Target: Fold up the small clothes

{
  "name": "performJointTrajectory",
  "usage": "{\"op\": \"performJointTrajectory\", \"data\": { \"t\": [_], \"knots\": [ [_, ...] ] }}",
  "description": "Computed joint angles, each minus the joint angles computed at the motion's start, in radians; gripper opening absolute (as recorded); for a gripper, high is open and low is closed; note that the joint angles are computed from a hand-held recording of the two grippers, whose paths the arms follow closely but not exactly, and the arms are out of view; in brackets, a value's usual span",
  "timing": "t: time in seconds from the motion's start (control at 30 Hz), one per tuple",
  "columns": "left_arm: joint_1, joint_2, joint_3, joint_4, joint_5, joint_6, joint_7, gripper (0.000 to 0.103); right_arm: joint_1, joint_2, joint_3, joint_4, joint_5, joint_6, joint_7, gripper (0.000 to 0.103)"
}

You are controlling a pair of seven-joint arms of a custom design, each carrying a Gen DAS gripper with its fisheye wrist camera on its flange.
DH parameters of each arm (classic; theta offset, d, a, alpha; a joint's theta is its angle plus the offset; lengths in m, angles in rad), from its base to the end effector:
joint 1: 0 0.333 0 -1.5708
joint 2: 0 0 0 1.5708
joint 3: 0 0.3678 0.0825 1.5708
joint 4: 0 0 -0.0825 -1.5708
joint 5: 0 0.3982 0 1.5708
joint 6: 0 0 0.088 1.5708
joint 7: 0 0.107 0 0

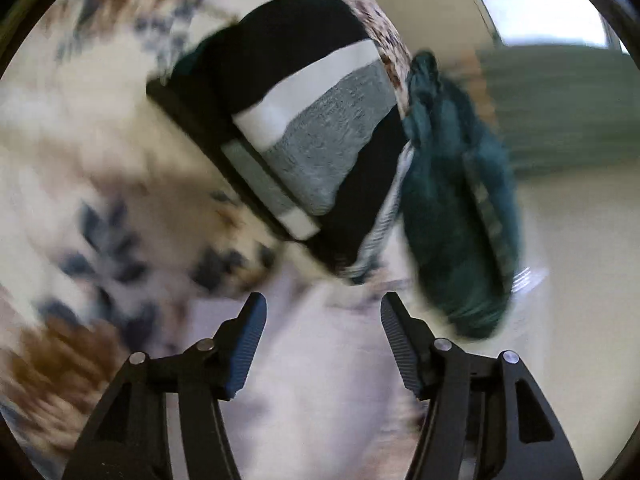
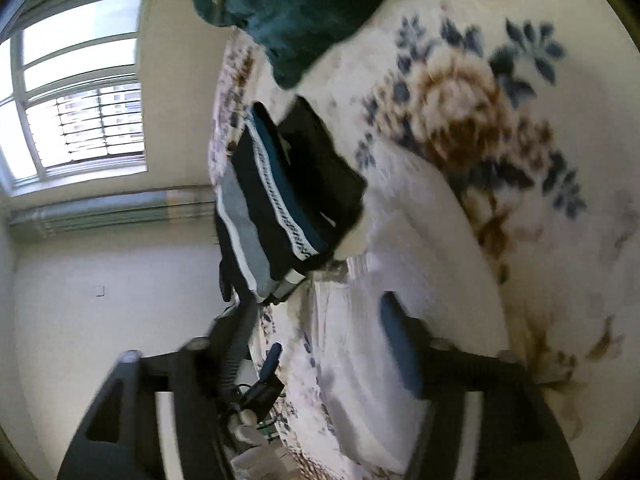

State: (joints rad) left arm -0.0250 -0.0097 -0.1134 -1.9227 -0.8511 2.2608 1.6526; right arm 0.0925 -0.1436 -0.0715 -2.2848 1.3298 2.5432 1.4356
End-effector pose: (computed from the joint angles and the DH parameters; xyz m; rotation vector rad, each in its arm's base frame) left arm 0.5954 -0.1033 0.5835 2.0655 -1.6442 1.0354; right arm 0.5267 -0.0022 0.4909 -0.7582 2.0581 0.4520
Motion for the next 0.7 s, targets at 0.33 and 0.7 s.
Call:
{"op": "performJointTrajectory", "data": {
  "t": [0.33,0.7],
  "knots": [
    [-0.091,0.077,-0.074,0.057,0.484,-0.03,0.074,0.007,-0.002,0.063,0.041,0.047,-0.623,-0.065,0.196,0.034],
    [-0.058,0.068,-0.045,0.067,0.44,0.031,0.065,0.005,-0.001,0.044,0.069,0.063,-0.926,0.032,0.341,0.008]
  ]
}}
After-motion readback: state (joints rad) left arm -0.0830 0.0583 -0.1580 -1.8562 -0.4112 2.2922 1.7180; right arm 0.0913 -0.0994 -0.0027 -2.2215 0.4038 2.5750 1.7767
